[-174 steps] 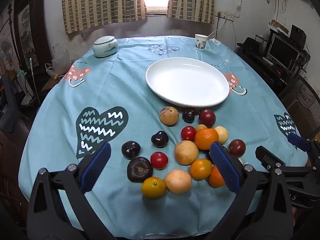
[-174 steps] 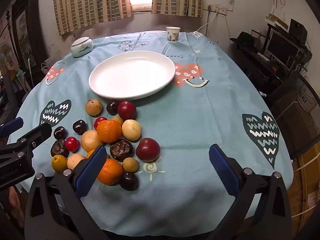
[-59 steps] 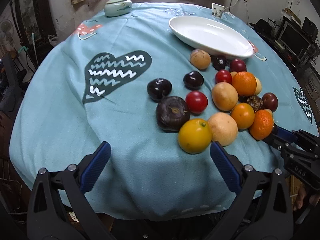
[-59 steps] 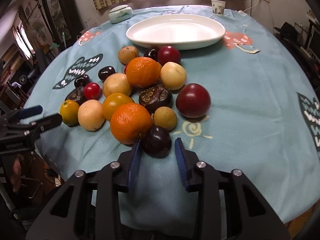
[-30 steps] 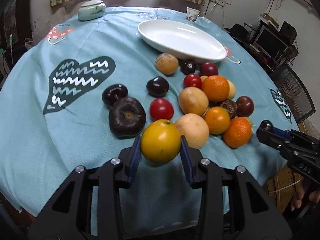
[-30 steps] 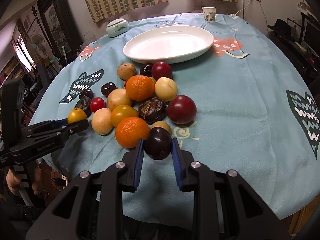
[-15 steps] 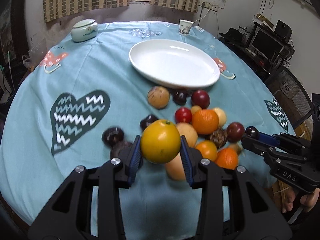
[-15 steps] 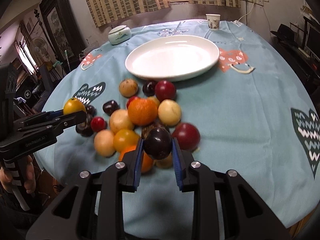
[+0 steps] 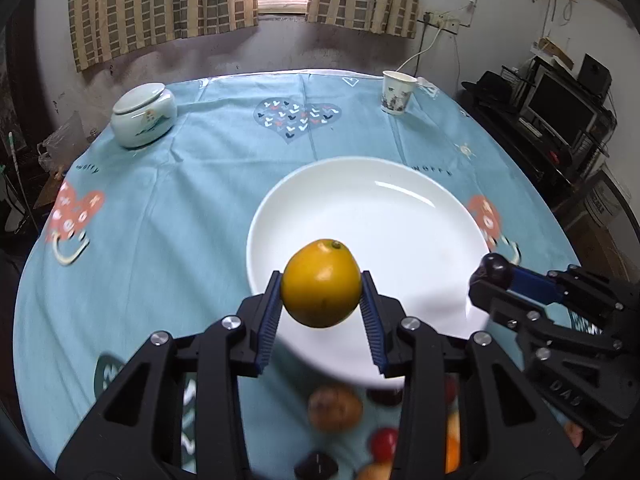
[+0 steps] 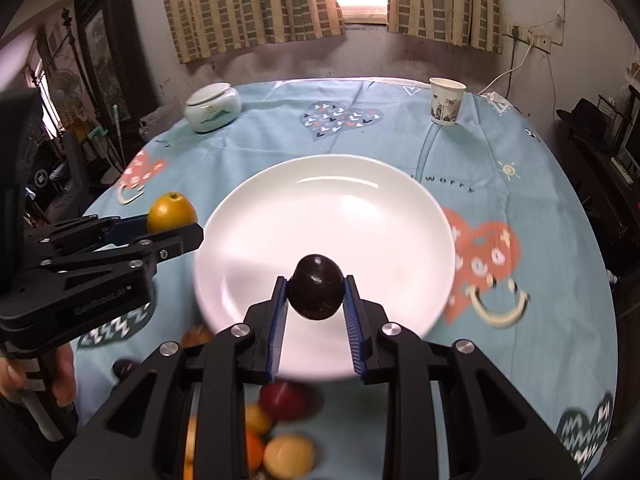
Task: Organize fruits
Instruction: 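Carry both fruits over the white plate and open both grippers, then lift both open grippers away from the plate toward the fruit pile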
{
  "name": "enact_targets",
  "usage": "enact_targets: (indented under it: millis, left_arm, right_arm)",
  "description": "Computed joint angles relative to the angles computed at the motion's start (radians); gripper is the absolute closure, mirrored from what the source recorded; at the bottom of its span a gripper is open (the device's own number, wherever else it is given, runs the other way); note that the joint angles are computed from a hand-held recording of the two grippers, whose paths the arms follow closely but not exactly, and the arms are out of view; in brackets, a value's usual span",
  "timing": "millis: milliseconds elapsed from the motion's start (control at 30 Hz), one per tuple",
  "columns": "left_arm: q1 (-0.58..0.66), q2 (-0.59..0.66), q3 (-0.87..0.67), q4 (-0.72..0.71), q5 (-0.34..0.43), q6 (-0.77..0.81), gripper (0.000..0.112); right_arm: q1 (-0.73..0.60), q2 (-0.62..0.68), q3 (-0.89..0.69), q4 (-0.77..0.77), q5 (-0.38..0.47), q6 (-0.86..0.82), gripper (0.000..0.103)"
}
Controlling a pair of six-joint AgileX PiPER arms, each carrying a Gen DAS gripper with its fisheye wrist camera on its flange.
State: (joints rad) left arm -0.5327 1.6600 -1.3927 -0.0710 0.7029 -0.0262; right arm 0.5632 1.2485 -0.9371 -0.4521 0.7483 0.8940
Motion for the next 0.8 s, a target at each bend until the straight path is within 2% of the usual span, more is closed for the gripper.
enact_targets:
  millis: [100,167,267,400,500,533,567,600,733,767,800]
  left_arm:
    - [0.008,0.158,-0.198,-0.018,0.072,0.008,0.074]
    - [0.006,0.270,-0.335,-0.013,0.129,-0.002,0.074]
    - [0.004,0.391,-0.480,-0.017,0.197,-0.006,0.074]
    - [-0.001,0.478,-0.585,-0.014,0.236,-0.009,0.073]
    - [-0.001,0.505,-0.629,-0.012,0.258,-0.019,0.072]
    - [0.002,0.505,-0.633,-0.018,0.255,-0.019,0.070]
    - [0.000,0.489,-0.613,-0.011,0.241,-0.027,0.061]
    - [-0.004,0.470,-0.595,0.002,0.224,-0.037,0.054]
    - [-0.007,0.355,-0.487,0.023,0.174,-0.043,0.054]
    - [-0.003,0.306,-0.439,0.009,0.155,-0.034,0.050]
    - [-0.002,0.256,-0.386,0.003,0.134,-0.027,0.042]
  right_arm:
    - [-0.173,0.140,-0.095,0.173,-0.063,-0.242,0.075]
    - [-0.248,0.221,-0.153,0.282,-0.075,-0.375,0.075]
    - [-0.308,0.328,-0.224,0.338,-0.070,-0.457,0.075]
    - [-0.343,0.375,-0.251,0.390,-0.083,-0.522,0.074]
    - [-0.351,0.399,-0.270,0.409,-0.078,-0.553,0.071]
    - [-0.346,0.403,-0.273,0.384,-0.073,-0.531,0.054]
    - [-0.337,0.397,-0.266,0.344,-0.077,-0.492,0.040]
    - [-0.325,0.385,-0.257,0.296,-0.087,-0.450,0.041]
    - [-0.307,0.319,-0.250,0.266,-0.038,-0.417,0.040]
    - [-0.299,0.290,-0.241,0.258,-0.024,-0.401,0.040]
    - [-0.285,0.256,-0.229,0.246,-0.011,-0.380,0.040]
